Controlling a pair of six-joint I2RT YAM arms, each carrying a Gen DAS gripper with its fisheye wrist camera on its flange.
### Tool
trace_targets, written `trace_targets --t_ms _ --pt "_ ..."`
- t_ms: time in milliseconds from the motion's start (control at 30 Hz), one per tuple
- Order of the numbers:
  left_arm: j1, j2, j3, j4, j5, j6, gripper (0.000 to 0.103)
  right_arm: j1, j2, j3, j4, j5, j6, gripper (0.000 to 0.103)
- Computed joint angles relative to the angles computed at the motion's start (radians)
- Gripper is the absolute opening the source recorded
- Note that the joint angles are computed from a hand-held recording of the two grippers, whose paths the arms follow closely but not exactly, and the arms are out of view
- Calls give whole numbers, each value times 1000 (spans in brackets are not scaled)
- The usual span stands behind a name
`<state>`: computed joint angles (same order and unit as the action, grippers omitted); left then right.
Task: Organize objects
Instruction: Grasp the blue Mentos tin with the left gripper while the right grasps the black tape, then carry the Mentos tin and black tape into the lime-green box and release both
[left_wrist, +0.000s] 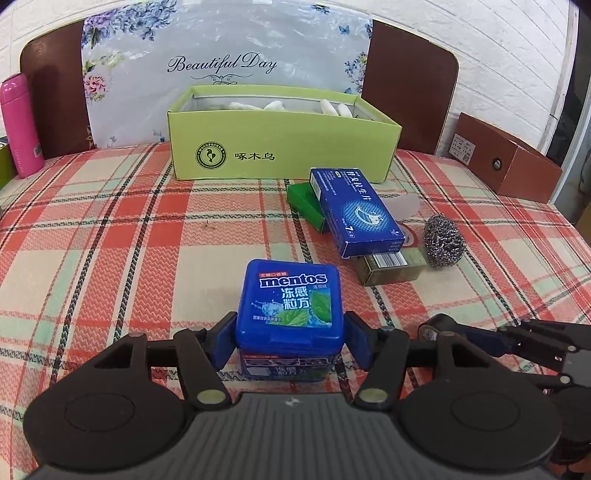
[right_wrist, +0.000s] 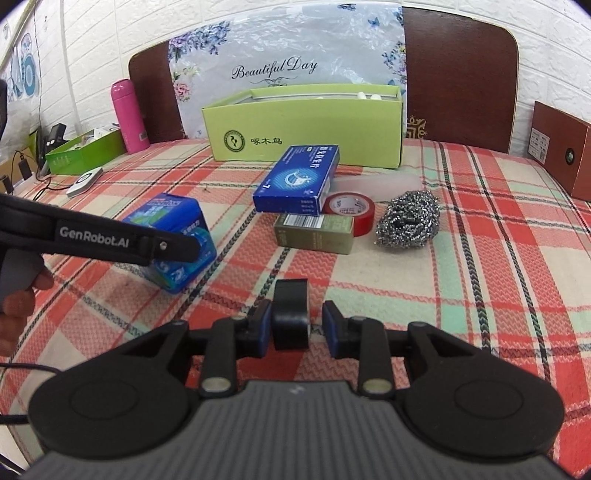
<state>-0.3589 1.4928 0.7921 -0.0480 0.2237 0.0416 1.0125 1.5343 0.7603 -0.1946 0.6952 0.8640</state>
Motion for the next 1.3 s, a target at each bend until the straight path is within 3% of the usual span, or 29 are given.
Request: trace_targets --t_ms 100,200,400,700,967,1133,1300 --pt "1 6 10 -9 -2 3 59 -5 7 8 -3 -11 -6 27" --pt "7 9 16 -18 7 7 59 -6 14 17 -8 -15 -12 18" --pt "36 -6 30 -47 63 13 59 -4 -11 33 -10 -29 -60 18" --pt "111 -26 186 -91 200 27 59 -142 -125 76 94 -104 -326 18" --pt "73 204 576 -148 201 -38 59 -342 -32 258 168 -103 -547 18" --pt "43 476 961 -279 175 -103 59 -489 97 391 206 -154 -596 18" --pt "28 764 1368 -434 82 -118 59 -589 221 496 243 -219 -638 18"
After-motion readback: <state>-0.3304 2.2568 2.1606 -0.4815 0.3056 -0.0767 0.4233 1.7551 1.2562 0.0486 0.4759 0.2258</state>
